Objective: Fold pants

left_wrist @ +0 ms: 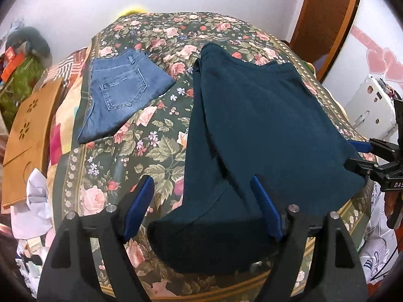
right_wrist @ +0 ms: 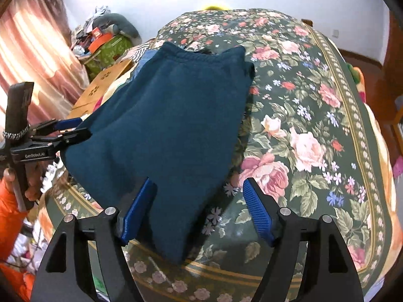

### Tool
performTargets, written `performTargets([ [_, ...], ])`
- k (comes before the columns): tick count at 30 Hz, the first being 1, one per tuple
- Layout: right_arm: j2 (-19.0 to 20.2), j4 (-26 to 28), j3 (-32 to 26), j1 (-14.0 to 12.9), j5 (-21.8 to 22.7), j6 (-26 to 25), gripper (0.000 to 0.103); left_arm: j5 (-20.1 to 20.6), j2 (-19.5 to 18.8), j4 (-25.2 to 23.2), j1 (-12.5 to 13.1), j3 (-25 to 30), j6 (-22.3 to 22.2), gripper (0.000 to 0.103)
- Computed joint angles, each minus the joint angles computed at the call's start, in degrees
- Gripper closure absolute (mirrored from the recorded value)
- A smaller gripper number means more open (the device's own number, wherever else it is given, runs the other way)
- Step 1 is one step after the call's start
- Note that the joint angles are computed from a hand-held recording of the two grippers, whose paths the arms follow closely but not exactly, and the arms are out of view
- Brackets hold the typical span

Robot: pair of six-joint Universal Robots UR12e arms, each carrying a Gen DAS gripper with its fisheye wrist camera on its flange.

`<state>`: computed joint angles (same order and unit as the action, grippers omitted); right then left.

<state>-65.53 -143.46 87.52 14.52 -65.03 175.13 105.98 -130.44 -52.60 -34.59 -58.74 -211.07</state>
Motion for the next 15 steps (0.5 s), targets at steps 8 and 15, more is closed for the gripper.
performTargets([
  [8,1.3,-1.3,-2.5,0.0,-2.5,-0.2,0.032,-0.3,-1.9,-3.0,1.3,5.4,0.3,0.024],
  [15,5.0,2.6,-6.5,-0.8,2.9,3.2,0.032,-10.9,-7.1,-10.3,4.5,14.6,0.3,0.024],
])
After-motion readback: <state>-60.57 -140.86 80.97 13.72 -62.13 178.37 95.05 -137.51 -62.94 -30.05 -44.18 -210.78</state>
